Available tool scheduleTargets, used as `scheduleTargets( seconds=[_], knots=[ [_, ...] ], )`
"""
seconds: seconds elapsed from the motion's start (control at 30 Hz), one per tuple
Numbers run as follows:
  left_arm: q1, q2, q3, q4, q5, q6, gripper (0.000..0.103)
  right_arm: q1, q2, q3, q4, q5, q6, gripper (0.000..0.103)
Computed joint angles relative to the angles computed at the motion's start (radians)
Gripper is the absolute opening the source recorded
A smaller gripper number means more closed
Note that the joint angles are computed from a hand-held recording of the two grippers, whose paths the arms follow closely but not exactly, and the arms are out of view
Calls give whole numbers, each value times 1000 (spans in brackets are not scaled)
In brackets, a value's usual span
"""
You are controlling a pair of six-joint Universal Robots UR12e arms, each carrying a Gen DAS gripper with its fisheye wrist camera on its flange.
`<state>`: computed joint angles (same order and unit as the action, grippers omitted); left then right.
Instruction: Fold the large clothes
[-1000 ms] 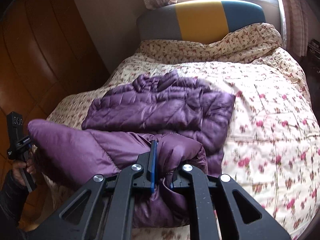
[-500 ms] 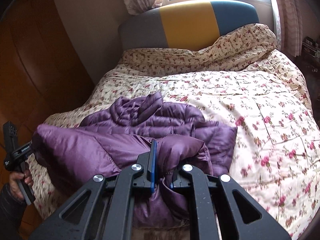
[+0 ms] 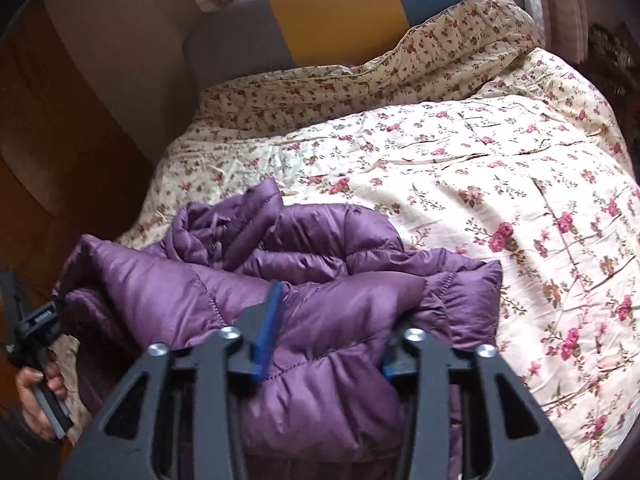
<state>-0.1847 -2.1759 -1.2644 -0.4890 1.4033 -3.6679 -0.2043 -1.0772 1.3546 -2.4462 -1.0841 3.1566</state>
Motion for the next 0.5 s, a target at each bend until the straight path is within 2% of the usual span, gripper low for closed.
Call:
scheduleTargets(
  seconds=[0.07,0.1,0.13,0.17,0.2,0.27,0.37,0.43,0.5],
  knots=[
    [6,7,-13,16,-14,-7,17,-1,-2,1,-6,17,13,62],
    [8,10,-18,22,-20,-14,19,-3,-3,1,-10,33,23,64],
    [11,17,-29,33,-26,-28,25,-6,-5,1,-12,53,34,72],
    [14,23,-40,49,-30,-43,45,-8,-6,1,-14,67,44,77],
    [17,30,-52,70,-32,-58,65,-10,-11,5,-23,75,55,78],
    [21,49,-84,120,3,-92,76,-13,-16,6,-29,91,69,83],
    [30,69,-114,132,-6,-115,76,-28,-36,40,-84,121,108,88],
    [34,87,-150,148,-32,-103,76,-37,-57,77,-122,110,128,95],
    [39,101,-188,162,-74,-107,76,-50,-77,114,-149,113,147,97]
  ],
)
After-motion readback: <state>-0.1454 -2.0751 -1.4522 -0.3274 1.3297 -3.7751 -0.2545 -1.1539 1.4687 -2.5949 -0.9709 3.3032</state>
